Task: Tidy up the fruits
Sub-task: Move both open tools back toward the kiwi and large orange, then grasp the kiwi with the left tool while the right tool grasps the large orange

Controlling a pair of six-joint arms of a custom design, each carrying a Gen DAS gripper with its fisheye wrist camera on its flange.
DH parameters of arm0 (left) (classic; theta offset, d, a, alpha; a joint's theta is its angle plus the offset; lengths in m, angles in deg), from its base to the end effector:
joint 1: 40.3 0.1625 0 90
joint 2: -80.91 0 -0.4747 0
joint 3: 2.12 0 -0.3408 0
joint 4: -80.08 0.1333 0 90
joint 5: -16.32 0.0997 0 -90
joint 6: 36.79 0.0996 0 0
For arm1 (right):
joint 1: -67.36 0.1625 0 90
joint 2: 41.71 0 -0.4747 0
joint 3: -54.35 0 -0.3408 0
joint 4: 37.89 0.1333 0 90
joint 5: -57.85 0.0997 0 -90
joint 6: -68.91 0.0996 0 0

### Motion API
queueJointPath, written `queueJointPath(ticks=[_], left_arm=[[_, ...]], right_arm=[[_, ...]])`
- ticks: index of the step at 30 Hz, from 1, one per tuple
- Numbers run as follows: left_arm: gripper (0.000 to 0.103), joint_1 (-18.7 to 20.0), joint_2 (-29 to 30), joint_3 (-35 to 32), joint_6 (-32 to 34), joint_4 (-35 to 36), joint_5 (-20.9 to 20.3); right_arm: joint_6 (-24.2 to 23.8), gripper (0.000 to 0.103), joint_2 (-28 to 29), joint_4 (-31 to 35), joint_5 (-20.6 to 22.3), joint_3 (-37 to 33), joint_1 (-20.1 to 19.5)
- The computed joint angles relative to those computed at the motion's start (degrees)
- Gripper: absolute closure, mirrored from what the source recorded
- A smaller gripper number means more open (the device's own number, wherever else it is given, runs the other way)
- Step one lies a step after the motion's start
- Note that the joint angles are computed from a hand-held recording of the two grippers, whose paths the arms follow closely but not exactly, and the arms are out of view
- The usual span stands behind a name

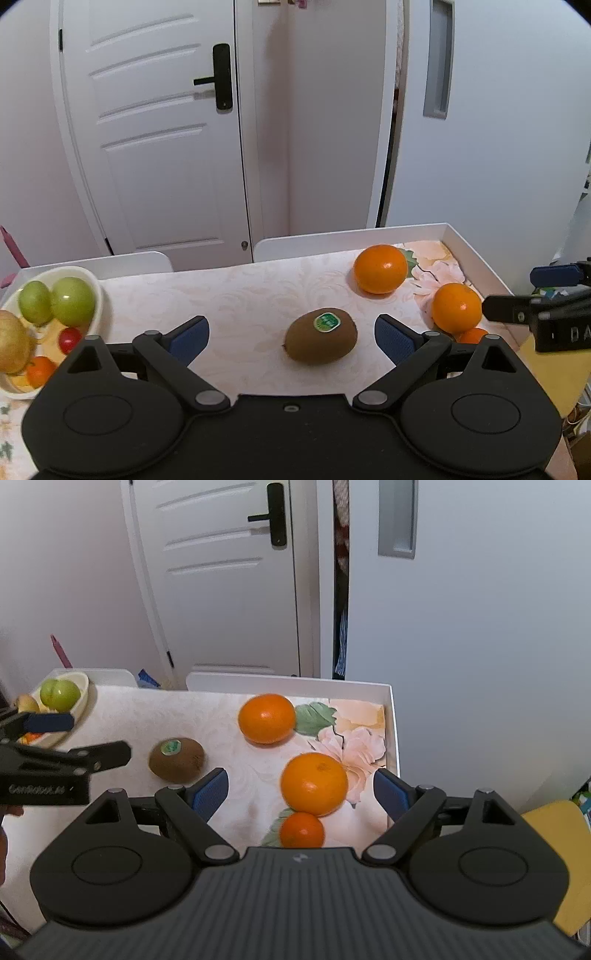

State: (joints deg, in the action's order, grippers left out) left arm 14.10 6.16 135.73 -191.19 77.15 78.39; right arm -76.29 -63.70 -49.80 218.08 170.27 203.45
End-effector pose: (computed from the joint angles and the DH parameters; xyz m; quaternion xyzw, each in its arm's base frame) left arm 0.0087 -0.2969 0.1906 0.4239 0.8388 -0.2692 0.2105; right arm 0.2600 -0.1953 -0.0470 0.0404 -0.8160 0.4156 0.3998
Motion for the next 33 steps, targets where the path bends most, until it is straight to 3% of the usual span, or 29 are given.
queueJointPath(ticks=[8, 15, 23, 33], left_arm=[[0.005, -0.10, 9.66, 0.68, -2.21, -8.59, -2.35], [0.012, 0.70, 15.41, -0.34, -4.30, -11.58, -4.28], [0.031, 1.55, 17.74, -1.42, -5.22, -11.63, -5.03], [0.034, 1.59, 16.43, -0.85, -3.45, -11.04, -4.27]], right_arm=[[-21.23, 0.005, -2.00, -20.03, -3.74, 6.70, -7.05], [-32.33, 0.006, -2.84, -29.37, -6.42, 9.26, -11.61], [-36.12, 0.016, -3.14, -30.69, -8.45, 9.36, -14.05], [-36.06, 0.023, -2.43, -29.57, -8.79, 8.22, -15.08]])
